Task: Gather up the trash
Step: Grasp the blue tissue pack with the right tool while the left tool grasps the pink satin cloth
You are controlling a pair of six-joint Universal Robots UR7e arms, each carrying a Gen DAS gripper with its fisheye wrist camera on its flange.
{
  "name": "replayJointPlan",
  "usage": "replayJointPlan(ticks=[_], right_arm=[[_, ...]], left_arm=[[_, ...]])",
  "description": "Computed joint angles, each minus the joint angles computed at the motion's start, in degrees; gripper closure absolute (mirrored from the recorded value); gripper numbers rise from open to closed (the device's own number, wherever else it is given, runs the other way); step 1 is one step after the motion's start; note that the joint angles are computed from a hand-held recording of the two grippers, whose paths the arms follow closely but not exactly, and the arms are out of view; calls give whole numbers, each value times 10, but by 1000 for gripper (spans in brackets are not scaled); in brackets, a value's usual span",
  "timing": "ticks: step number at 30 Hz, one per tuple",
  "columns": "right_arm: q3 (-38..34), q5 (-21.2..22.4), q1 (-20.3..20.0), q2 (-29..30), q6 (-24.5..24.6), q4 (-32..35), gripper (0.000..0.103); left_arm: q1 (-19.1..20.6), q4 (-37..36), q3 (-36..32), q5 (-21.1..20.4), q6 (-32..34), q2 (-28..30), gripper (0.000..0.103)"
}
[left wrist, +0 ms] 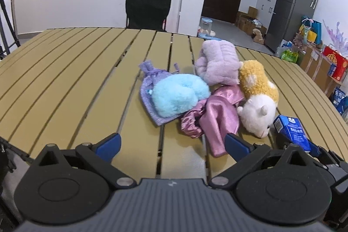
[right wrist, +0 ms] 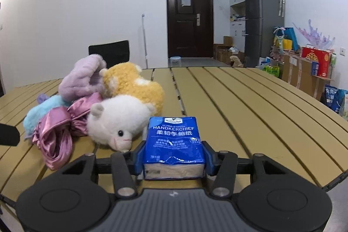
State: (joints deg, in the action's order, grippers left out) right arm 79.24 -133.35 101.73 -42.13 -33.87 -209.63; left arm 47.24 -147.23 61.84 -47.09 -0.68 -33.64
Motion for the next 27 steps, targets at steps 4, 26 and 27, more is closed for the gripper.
replayJointPlan(ticks=[4,26,27], right_arm=[[12,4,-3,-11,8,-22,53],[41,3,-20,-41,4,-63,53],[42,5,-20,-42,4,-62,53]], left_arm=[[1,-15,-13,-18,14,13,0],[23,54,-190,-36,-5,136,57],[23,51,-186,-36,-7,134,59]])
